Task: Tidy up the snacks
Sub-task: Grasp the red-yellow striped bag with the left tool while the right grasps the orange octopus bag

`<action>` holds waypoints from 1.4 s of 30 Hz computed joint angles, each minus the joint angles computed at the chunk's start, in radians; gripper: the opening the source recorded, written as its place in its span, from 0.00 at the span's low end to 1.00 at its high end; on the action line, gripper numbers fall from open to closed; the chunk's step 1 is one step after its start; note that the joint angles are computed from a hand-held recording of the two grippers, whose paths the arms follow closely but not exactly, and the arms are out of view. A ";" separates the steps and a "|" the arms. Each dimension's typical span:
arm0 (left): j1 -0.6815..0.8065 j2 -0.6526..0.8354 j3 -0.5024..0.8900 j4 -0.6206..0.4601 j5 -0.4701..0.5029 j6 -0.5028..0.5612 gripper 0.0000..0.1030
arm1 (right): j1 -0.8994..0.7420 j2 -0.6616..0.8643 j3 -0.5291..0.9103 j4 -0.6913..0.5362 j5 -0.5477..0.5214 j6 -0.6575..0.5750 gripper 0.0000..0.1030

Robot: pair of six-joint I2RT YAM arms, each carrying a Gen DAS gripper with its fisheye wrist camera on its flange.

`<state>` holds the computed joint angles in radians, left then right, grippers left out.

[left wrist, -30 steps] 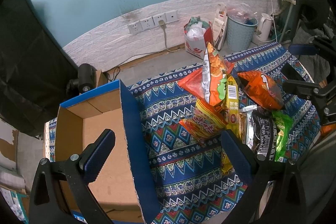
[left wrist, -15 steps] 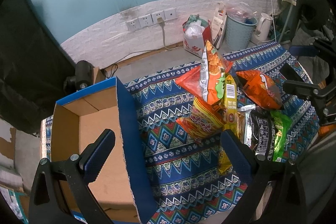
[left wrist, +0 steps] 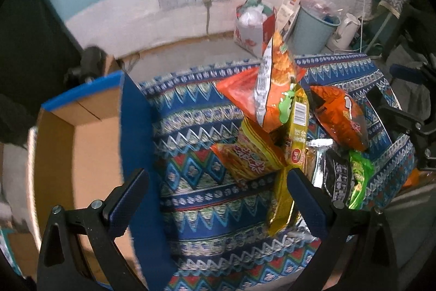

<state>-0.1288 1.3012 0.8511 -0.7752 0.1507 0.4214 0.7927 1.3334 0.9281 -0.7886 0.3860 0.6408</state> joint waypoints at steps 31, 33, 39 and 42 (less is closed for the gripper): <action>-0.104 0.550 0.110 0.114 -0.011 -0.199 0.55 | -0.357 0.273 -0.214 0.331 -0.319 -0.173 0.83; -0.085 0.536 0.095 0.130 -0.003 -0.176 0.49 | -0.367 0.304 -0.214 0.351 -0.326 -0.178 0.83; -0.026 0.518 0.076 0.122 0.042 -0.100 0.37 | -0.378 0.414 -0.215 0.416 -0.331 -0.197 0.79; -0.022 0.459 0.026 0.137 0.021 -0.060 0.35 | -0.375 0.408 -0.238 0.453 -0.365 -0.212 0.53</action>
